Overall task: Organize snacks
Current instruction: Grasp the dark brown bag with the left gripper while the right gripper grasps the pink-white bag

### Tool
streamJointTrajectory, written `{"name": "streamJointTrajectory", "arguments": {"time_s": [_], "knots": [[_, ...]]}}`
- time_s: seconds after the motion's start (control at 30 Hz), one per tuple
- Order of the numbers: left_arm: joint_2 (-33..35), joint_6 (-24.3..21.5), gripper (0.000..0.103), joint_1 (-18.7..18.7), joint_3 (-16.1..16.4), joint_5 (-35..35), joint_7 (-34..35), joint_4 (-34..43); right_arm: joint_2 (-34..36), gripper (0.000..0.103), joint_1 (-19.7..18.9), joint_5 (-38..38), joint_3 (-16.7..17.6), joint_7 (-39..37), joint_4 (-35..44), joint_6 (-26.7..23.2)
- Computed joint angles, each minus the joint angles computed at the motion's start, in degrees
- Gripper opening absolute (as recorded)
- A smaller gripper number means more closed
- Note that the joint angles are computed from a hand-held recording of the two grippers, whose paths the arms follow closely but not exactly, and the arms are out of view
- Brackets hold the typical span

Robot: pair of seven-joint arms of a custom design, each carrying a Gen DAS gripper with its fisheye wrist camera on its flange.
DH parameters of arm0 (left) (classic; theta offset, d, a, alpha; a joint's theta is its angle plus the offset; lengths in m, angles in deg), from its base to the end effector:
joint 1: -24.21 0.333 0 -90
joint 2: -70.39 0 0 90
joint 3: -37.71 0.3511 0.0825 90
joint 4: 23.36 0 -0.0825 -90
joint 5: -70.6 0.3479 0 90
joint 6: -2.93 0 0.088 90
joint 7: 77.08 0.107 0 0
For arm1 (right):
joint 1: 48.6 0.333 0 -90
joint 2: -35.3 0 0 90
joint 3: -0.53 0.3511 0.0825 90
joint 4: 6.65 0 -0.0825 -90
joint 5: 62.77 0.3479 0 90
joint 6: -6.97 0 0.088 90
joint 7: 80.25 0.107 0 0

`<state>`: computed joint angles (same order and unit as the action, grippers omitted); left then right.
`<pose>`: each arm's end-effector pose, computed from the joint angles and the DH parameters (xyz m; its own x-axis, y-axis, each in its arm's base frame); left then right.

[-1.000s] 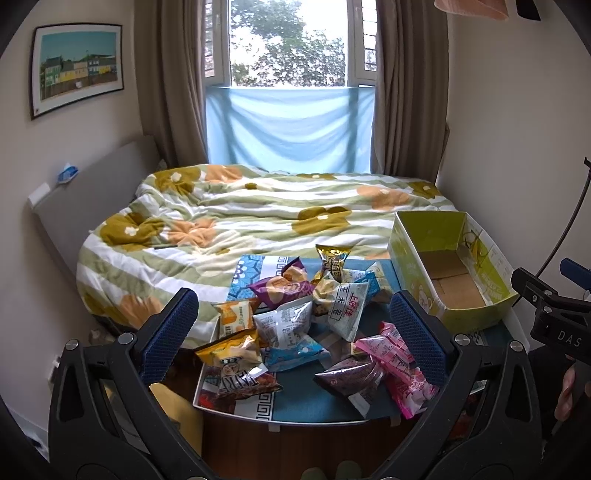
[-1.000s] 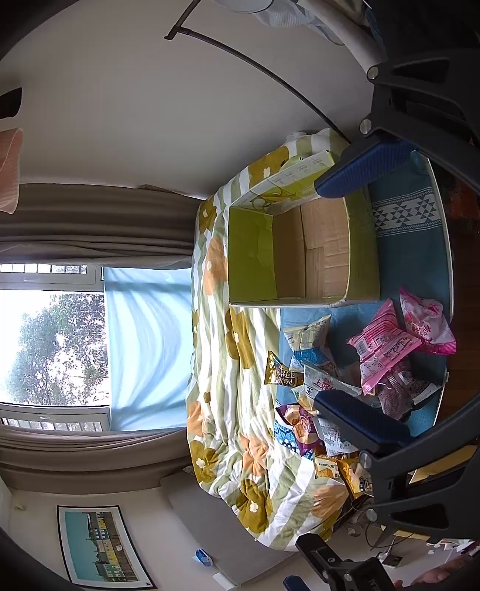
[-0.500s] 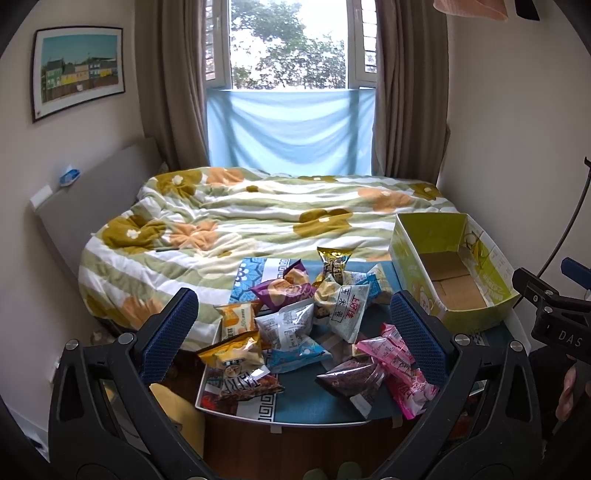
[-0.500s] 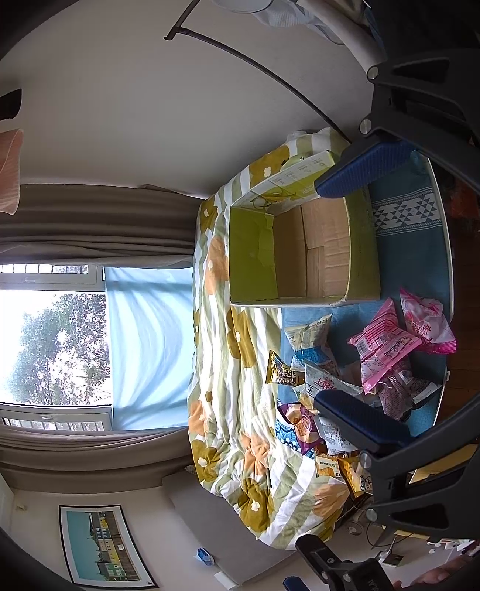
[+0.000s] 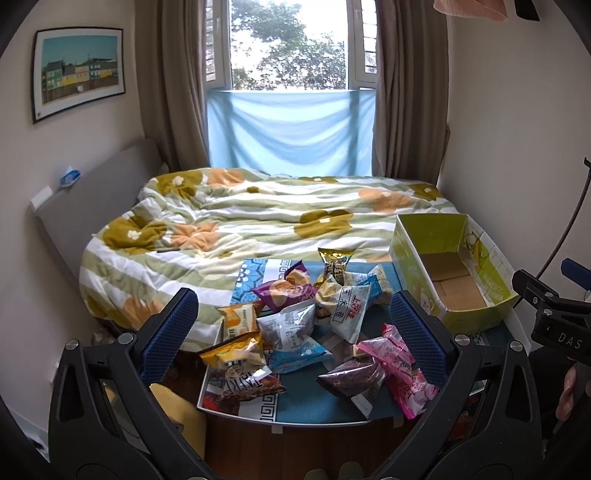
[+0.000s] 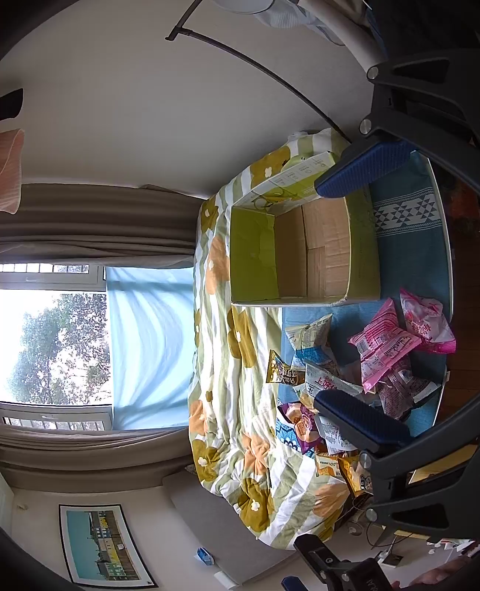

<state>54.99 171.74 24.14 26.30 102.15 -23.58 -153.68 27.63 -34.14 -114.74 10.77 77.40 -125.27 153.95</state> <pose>0.4540 -0.1391 0.6163 -0.0557 -0.9979 -0.0319 -0.5593 0.0577 -0.8270 0.4667 0.2342 0.6028 -0.1341 -0.9903 0.0349 -0.6030 0.0536 -0.7959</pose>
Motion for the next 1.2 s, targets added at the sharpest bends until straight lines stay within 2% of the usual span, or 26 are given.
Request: {"name": "streamJointTrajectory", "arguments": {"time_s": [0.17, 0.3, 0.43, 0.57, 0.7, 0.9, 1.03, 1.2], "knots": [[0.32, -0.86, 0.103, -2.80, 2.35, -4.36, 4.07, -0.03, -0.01, 0.103, 0.02, 0.20, 0.03, -0.09, 0.02, -0.25], [1.71, -2.39, 0.103, -5.02, 4.11, -9.31, 9.11, 0.65, -0.05, 0.103, 0.42, 3.94, -0.35, -2.82, 0.02, -1.00], [4.48, -2.64, 0.102, -8.67, 6.81, -17.69, 18.44, 0.27, 0.76, 0.103, 0.67, 9.60, -1.09, -6.03, -1.18, -0.57], [8.73, -2.86, 0.102, -10.14, 7.05, -24.89, 27.50, 0.58, 1.96, 0.103, 0.99, 13.49, -1.23, -7.11, -2.92, -1.57], [13.27, -3.03, 0.102, -10.07, 5.28, -31.11, 35.80, 1.28, 3.79, 0.103, 1.74, 18.37, -2.16, -8.74, -4.85, -0.98], [19.48, -5.04, 0.102, -8.23, 1.27, -32.34, 40.96, 3.31, 7.56, 0.103, 2.79, 24.91, -3.81, -12.08, -7.07, 1.71], [23.64, -5.91, 0.100, -8.18, 0.18, -27.44, 39.66, 5.16, 10.85, 0.103, 3.19, 32.39, -5.28, -17.36, -9.10, 6.84], [28.07, -5.69, 0.095, -8.00, -0.82, -23.38, 40.31, 7.03, 15.38, 0.103, 4.09, 38.21, -7.07, -23.68, -9.91, 11.85]]}}
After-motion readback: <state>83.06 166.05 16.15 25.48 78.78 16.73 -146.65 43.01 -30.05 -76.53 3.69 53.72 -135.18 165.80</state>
